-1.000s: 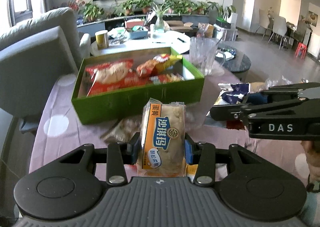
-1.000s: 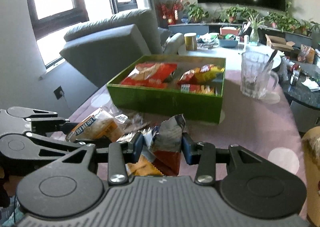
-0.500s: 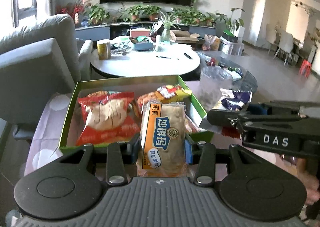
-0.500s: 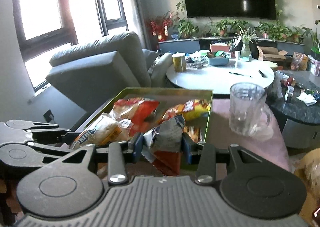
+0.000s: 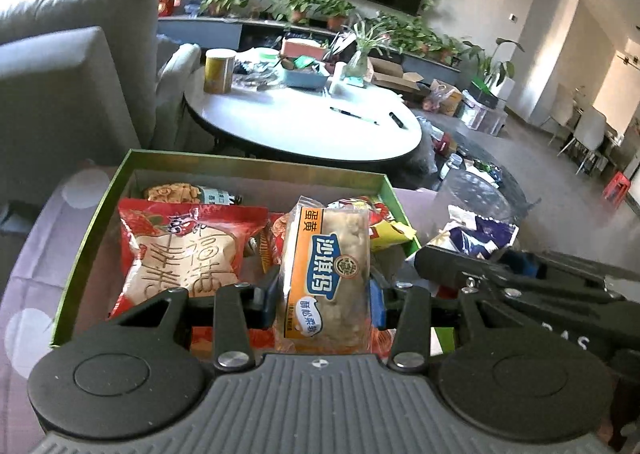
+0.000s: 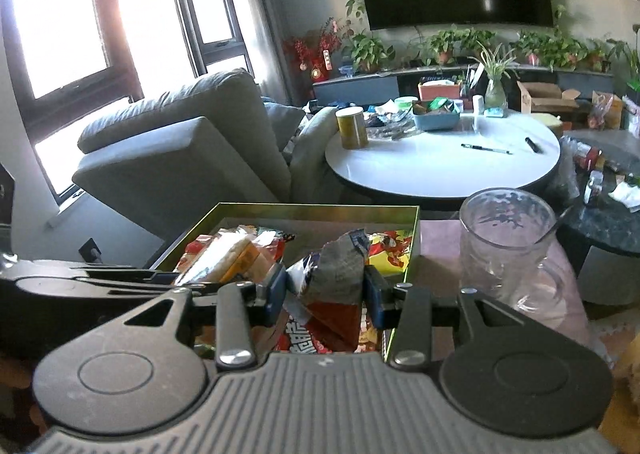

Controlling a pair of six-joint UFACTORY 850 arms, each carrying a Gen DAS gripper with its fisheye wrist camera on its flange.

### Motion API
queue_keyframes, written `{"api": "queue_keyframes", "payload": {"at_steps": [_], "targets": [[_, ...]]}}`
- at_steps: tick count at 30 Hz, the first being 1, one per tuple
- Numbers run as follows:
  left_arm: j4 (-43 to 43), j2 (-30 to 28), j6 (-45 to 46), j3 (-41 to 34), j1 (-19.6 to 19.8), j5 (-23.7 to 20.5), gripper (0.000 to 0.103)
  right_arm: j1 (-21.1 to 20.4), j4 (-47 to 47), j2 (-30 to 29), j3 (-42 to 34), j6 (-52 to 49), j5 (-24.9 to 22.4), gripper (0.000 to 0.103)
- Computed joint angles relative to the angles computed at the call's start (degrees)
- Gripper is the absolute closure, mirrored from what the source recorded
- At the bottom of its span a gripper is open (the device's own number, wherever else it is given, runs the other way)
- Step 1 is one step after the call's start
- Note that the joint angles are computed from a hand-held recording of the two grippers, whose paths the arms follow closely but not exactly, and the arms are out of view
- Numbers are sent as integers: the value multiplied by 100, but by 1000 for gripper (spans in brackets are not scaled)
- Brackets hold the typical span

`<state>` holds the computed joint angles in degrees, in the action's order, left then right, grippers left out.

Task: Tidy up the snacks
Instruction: 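Carry the pastry packet and wrapper with both grippers into the green box, then open both grippers and lift them out of the green box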

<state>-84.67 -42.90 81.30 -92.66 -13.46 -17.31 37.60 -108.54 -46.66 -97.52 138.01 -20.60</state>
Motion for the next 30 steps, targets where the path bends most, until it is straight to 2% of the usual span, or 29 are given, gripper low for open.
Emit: {"api": "queue_keyframes", "payload": {"at_steps": [8,14,23,26,30], "targets": [[864,-360,-1101,-416,-24,-33,63,-173,-264,-170,-143,440,453,29],[985,-397,-1169,-410,-48,55,63,-213,120,-274,-252,110,636,29],[363,-245,-414,-180,-49,120,59,-242,757,-320,-326,-410,704,29],[-167,-156,141,-77,-45,183,57,-221,151,-222,-171,308,528,29],[-815,-24,797,63,-11,182,56,-208,-240,-136,-47,765,438,29]]}}
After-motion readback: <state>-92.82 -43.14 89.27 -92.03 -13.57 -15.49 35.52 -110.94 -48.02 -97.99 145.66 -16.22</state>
